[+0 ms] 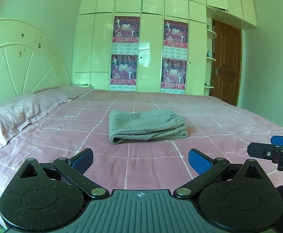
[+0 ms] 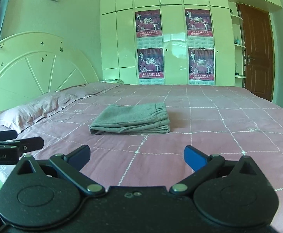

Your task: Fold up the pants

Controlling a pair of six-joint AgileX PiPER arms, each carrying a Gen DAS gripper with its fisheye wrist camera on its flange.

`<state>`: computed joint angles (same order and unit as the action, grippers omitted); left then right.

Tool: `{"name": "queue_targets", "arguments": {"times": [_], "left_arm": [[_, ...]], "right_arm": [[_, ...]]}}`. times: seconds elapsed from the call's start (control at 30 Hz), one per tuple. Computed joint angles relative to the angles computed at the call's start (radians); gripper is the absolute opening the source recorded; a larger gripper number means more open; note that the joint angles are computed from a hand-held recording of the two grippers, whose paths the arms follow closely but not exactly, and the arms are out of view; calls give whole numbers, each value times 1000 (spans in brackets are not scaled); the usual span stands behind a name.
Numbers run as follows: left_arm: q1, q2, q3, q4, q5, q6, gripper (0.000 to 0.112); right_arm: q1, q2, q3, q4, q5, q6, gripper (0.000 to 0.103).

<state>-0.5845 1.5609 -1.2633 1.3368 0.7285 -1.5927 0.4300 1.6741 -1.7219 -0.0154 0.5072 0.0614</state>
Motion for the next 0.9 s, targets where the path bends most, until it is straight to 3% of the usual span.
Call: {"name": "queue_targets", "arguments": {"times": [0.9], "left_arm": [[2, 5, -2, -14, -13, -3, 103]], "right_arm": [[-7, 1, -3, -7, 13, 29, 97]]}}
